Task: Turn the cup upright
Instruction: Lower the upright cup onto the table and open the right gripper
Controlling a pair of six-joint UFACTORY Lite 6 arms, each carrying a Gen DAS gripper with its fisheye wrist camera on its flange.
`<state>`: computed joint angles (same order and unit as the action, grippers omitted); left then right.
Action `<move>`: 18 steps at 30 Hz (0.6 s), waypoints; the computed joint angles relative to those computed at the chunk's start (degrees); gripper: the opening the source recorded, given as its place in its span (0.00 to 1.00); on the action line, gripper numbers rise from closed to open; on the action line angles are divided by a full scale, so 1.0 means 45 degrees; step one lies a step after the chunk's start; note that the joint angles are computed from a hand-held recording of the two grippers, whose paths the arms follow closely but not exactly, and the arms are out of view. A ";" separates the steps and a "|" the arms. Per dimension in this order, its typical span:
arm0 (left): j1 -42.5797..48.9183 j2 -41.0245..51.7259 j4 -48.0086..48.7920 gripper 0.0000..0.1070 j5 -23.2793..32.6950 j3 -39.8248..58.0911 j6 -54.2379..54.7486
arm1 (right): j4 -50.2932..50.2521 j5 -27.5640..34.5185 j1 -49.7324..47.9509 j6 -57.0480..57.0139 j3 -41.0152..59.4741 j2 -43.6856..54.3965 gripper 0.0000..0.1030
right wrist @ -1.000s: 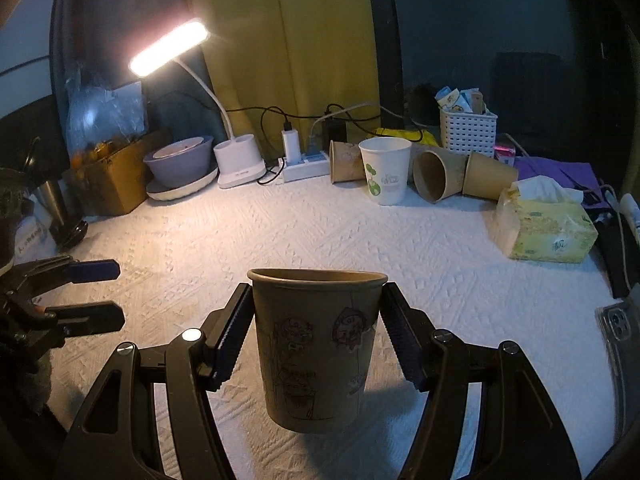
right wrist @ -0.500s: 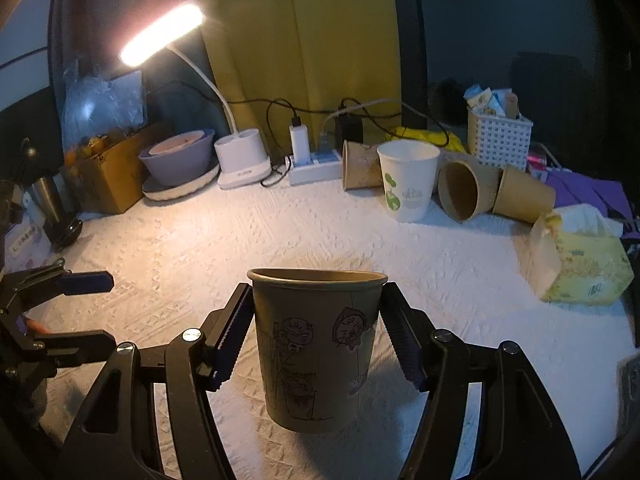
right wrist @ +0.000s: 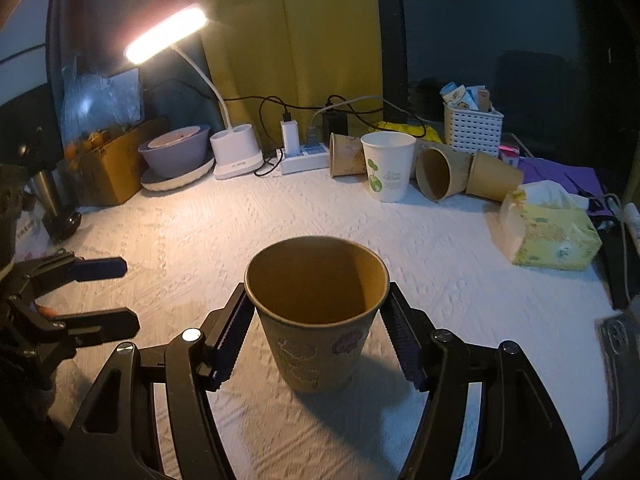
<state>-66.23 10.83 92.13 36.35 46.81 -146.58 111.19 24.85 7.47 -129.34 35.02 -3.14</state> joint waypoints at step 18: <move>-0.2926 -0.1197 -0.2099 0.85 0.2770 0.0026 0.1235 | -0.2054 -0.2221 0.0729 0.3224 -0.2385 -0.3756 0.71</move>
